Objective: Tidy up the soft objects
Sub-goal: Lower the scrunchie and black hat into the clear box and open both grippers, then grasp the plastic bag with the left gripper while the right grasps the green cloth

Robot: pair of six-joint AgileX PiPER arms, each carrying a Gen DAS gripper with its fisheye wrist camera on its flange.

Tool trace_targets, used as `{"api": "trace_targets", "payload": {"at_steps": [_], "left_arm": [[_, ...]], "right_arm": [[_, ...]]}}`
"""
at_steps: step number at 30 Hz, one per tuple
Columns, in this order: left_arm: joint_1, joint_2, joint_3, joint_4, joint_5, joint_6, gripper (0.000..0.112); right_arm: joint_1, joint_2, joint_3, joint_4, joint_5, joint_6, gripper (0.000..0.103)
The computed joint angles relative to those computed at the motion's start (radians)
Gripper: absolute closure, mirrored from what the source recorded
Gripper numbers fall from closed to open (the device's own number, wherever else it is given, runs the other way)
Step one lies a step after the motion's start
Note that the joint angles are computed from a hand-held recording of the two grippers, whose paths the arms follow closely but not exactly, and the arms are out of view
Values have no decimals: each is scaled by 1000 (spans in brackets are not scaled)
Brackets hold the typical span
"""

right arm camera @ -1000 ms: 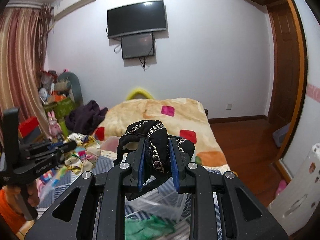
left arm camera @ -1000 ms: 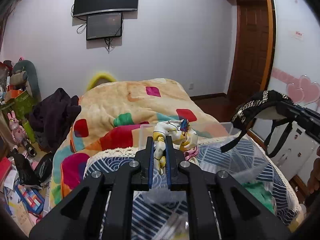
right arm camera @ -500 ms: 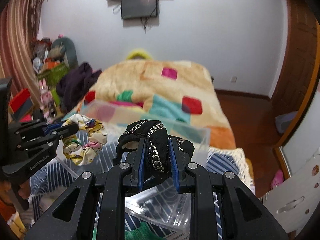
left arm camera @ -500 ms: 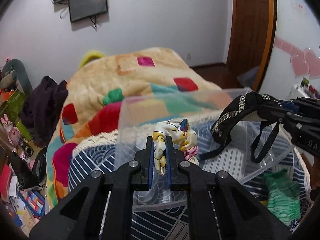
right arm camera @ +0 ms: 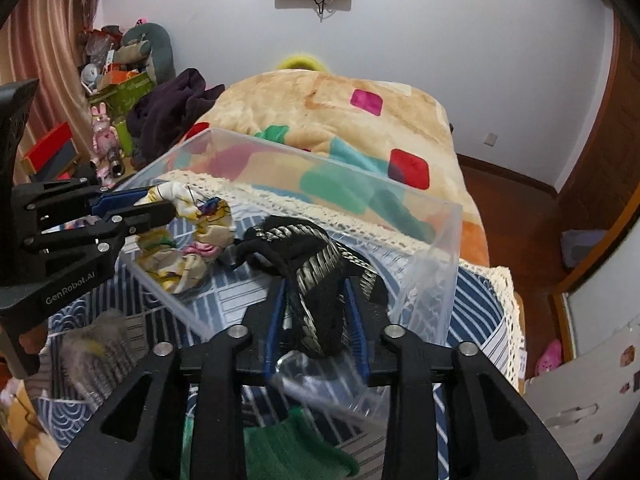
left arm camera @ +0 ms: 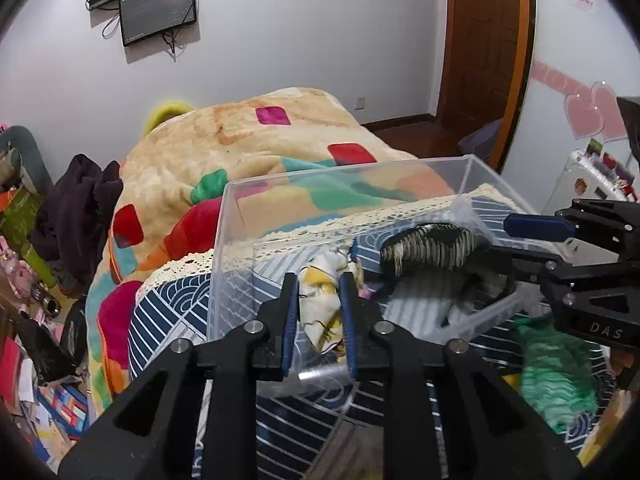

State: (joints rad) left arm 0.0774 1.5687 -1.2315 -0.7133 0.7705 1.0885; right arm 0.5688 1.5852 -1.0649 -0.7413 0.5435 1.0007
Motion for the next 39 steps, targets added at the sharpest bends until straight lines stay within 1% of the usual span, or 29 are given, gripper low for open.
{"api": "trace_targets", "payload": {"at_steps": [1, 2, 3, 4, 6, 7, 8, 9, 10, 11, 13, 14, 15, 16, 17, 21, 23, 25, 29, 31, 34, 35, 36, 37, 38, 39], "left_arm": [[9, -9, 4, -12, 17, 6, 87], [14, -15, 3, -16, 26, 8, 83], [22, -29, 11, -24, 34, 16, 78], [30, -37, 13, -33, 39, 27, 75], [47, -67, 31, -60, 39, 56, 64], [62, -89, 45, -86, 41, 82, 61], [74, -104, 54, -103, 45, 98, 56], [91, -123, 66, -128, 53, 118, 51], [111, -140, 77, -153, 69, 140, 50], [127, -149, 82, -167, 90, 155, 49], [160, -168, 94, -182, 148, 183, 49], [173, -180, 105, -187, 167, 199, 49], [187, -195, 123, -194, 180, 222, 49], [201, -212, 145, -201, 190, 247, 49], [213, -224, 162, -208, 200, 264, 49], [264, -259, 223, -210, 249, 318, 49], [269, -265, 250, -187, 262, 327, 49], [268, -269, 284, -173, 256, 345, 49], [258, -260, 329, -147, 222, 355, 49], [257, -245, 339, -143, 208, 352, 49], [257, -233, 349, -149, 212, 349, 50], [256, -233, 352, -152, 212, 351, 53], [255, -235, 357, -156, 213, 358, 56], [252, -238, 363, -162, 214, 365, 58], [248, -240, 368, -167, 214, 373, 62], [242, -237, 366, -166, 212, 371, 65]], "right_arm": [[2, -7, 5, -11, -1, 19, 62], [13, -34, 30, -42, -6, 65, 59], [7, -27, 23, -51, -21, 78, 52], [17, -55, 47, -87, -27, 129, 49], [36, -74, 58, -135, -18, 186, 49], [54, -99, 75, -170, -6, 226, 49], [68, -114, 83, -198, 4, 257, 48], [73, -122, 85, -214, 6, 272, 46], [95, -150, 104, -256, 20, 320, 40], [110, -160, 110, -283, 33, 349, 37], [153, -192, 136, -373, 66, 444, 28], [174, -200, 145, -403, 86, 476, 25], [195, -204, 151, -436, 108, 511, 21], [210, -203, 155, -458, 124, 537, 19], [231, -205, 165, -484, 145, 571, 19], [283, -201, 205, -534, 175, 653, 19], [297, -199, 228, -547, 169, 690, 19], [305, -193, 234, -530, 163, 694, 19], [315, -165, 264, -524, 120, 739, 19], [318, -145, 267, -518, 113, 743, 19], [318, -132, 284, -514, 97, 763, 21], [299, -125, 286, -519, 71, 772, 21], [308, -133, 301, -522, 70, 792, 21], [294, -137, 309, -524, 45, 802, 22], [267, -144, 320, -538, 1, 822, 23], [257, -150, 331, -556, -21, 851, 29]]}}
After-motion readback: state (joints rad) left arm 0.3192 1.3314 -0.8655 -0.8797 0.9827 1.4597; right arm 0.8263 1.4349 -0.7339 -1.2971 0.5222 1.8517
